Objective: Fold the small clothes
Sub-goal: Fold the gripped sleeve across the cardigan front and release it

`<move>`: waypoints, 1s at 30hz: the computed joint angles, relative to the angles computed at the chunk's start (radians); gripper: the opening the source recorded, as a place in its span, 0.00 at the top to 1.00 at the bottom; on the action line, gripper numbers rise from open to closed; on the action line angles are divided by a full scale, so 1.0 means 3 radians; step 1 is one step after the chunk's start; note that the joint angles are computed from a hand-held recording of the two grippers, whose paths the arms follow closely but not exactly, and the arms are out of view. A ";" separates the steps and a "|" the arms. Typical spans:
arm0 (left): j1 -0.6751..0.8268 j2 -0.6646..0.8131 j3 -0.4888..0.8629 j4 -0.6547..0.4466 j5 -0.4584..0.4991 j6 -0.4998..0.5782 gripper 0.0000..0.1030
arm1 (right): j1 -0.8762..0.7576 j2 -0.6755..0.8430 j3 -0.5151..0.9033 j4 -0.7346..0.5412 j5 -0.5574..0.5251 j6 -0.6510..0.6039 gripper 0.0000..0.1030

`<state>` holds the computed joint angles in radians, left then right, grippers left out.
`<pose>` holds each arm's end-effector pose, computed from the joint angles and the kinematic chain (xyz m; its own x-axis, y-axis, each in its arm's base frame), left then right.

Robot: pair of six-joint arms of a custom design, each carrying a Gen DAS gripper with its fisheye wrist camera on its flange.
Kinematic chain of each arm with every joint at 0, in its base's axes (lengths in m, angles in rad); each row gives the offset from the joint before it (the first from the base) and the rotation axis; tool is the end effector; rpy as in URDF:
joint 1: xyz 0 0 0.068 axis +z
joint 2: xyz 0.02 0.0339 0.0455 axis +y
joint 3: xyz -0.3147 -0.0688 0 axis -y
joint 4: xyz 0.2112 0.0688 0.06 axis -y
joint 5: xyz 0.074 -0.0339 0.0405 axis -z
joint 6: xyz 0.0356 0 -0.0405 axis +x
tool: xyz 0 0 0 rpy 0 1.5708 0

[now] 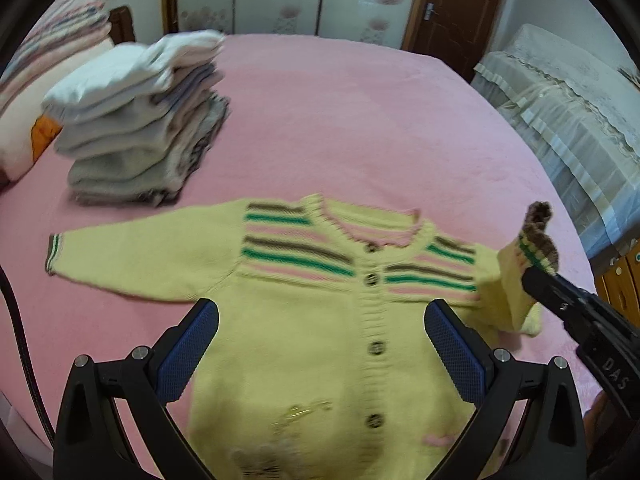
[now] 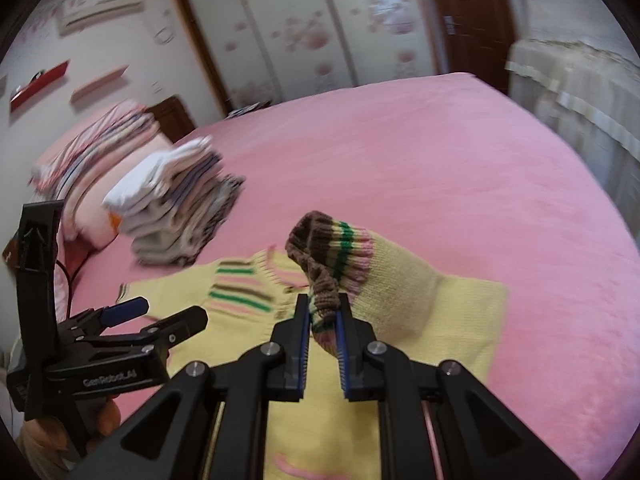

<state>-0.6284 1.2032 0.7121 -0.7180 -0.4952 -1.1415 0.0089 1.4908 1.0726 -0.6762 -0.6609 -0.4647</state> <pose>0.1383 -0.0796 0.2620 -0.6615 -0.5082 -0.5514 -0.5293 0.8373 -0.1368 0.2588 0.0242 0.3055 -0.6651 -0.3597 -0.6544 -0.6561 0.6999 0.2821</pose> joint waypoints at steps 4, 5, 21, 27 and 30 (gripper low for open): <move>0.0465 -0.0412 -0.0495 0.0276 0.0394 0.0321 0.05 | 0.0658 0.0020 -0.0433 0.0491 0.0337 0.0329 0.89; 0.0632 -0.0486 -0.0617 0.0392 0.0543 0.0460 0.05 | 0.0738 0.0037 -0.0490 0.0550 0.0389 0.0361 0.89; 0.1065 -0.0360 -0.1175 0.1446 0.1351 0.0978 0.05 | 0.0914 -0.0283 -0.0984 0.0725 0.0845 0.0020 0.61; 0.1013 -0.0100 -0.1306 0.1966 0.1731 0.0880 0.07 | 0.0289 -0.0581 -0.0983 0.0386 0.0656 -0.0434 0.61; 0.0904 0.0166 -0.1355 0.2248 0.1812 0.0774 0.15 | 0.0042 -0.0600 -0.1036 0.0334 0.0617 -0.0573 0.61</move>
